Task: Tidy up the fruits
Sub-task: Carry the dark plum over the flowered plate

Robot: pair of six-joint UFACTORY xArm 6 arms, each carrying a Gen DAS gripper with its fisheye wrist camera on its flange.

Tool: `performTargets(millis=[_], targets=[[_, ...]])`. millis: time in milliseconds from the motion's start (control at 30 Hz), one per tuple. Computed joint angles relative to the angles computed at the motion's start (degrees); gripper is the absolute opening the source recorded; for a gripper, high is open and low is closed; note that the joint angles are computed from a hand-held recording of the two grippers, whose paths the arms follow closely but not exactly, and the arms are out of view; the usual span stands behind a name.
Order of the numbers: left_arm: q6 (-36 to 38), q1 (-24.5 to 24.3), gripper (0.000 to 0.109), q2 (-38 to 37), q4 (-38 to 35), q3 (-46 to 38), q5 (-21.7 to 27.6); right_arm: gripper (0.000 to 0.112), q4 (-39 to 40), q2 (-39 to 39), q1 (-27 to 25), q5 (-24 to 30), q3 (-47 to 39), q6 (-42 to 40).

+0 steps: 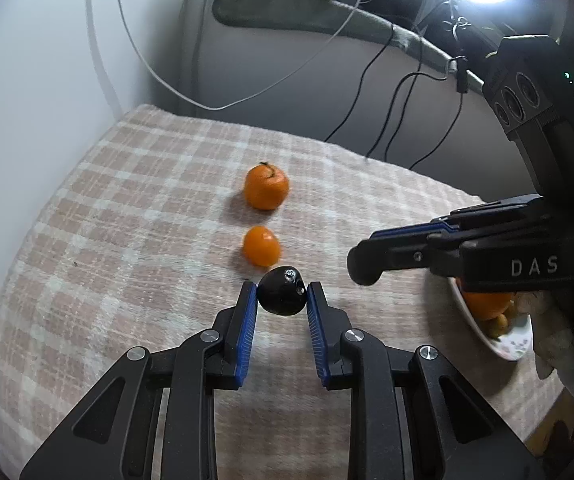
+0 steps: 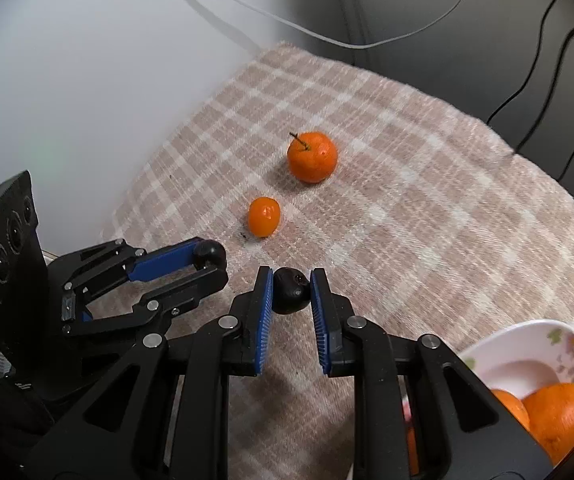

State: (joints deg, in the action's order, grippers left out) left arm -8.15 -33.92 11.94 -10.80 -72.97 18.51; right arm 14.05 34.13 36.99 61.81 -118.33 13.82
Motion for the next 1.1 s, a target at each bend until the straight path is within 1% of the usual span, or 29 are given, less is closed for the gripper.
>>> performTargets(millis=[233,533,733,1100], targets=[[0.9,-1.94,0.024,-1.89,-1.14,0.91,-0.64,0.02,-0.96,-6.96,-0.22,-4.58,8.07,1.49],[4.2,-5.35,0.024,-2.27,-4.19,0.18,-0.09,0.02,-2.5,-19.55,-1.54,-12.42,23.6,3.46],[5.36,-7.72,0.024,-2.04,-5.12,-0.72,0.2,0.02,-4.06,-27.21,-3.22,-15.63,32.45,5.5],[6.58,-11.03,0.024,-0.75,-5.79,-3.06,1.3,0.02,-7.94,-37.74,-5.25,-18.74,43.83,9.24]])
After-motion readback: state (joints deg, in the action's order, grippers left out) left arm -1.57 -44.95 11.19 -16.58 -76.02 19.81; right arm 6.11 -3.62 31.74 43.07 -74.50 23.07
